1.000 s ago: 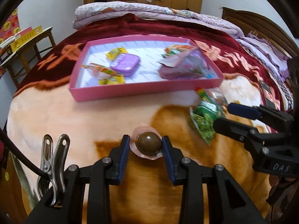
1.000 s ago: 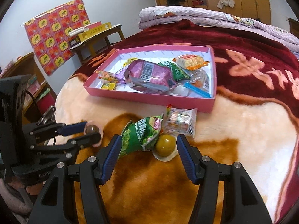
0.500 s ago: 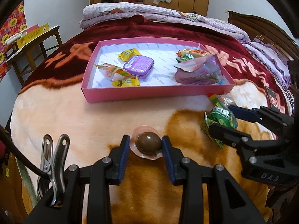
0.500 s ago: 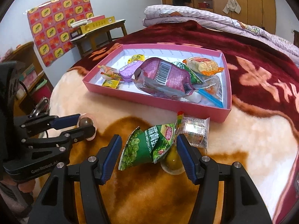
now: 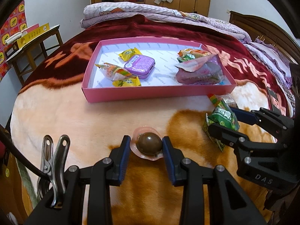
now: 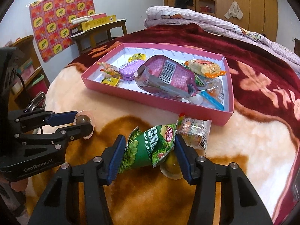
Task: Organize snacks
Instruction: 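Lift and carry the brown candy and green pea bag over the box with both grippers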
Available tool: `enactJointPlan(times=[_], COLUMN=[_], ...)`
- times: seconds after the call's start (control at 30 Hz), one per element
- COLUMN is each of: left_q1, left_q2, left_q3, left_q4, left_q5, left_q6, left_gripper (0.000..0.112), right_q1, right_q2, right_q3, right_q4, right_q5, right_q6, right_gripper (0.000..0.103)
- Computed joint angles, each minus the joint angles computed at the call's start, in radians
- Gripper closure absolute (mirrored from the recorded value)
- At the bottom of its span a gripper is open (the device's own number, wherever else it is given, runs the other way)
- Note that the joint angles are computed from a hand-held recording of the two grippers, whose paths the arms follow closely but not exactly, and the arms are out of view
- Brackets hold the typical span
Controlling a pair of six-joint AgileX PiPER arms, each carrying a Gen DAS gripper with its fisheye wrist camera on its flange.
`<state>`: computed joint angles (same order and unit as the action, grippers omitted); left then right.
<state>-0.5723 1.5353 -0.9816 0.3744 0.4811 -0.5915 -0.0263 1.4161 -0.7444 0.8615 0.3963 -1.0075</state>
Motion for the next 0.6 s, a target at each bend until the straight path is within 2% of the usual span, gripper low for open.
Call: enactJointPlan(times=[0.33, 0.6], left_q1=[0.01, 0.015], left_q2=[-0.01, -0.032], left_q3=[-0.005, -0.03], left_q4=[-0.003, -0.017], left_q5=[0.008, 0.031], left_q6=[-0.006, 0.01], left_gripper=[0.076, 0.076], right_q1=[-0.062, -0.123], right_q2=[-0.029, -0.062], right_q3=[0.014, 0.007], right_q4=[0.133, 0.198], right_q5=[0.068, 0.171], right_q6=[-0.124, -0.178], right_gripper=[0.057, 0.057])
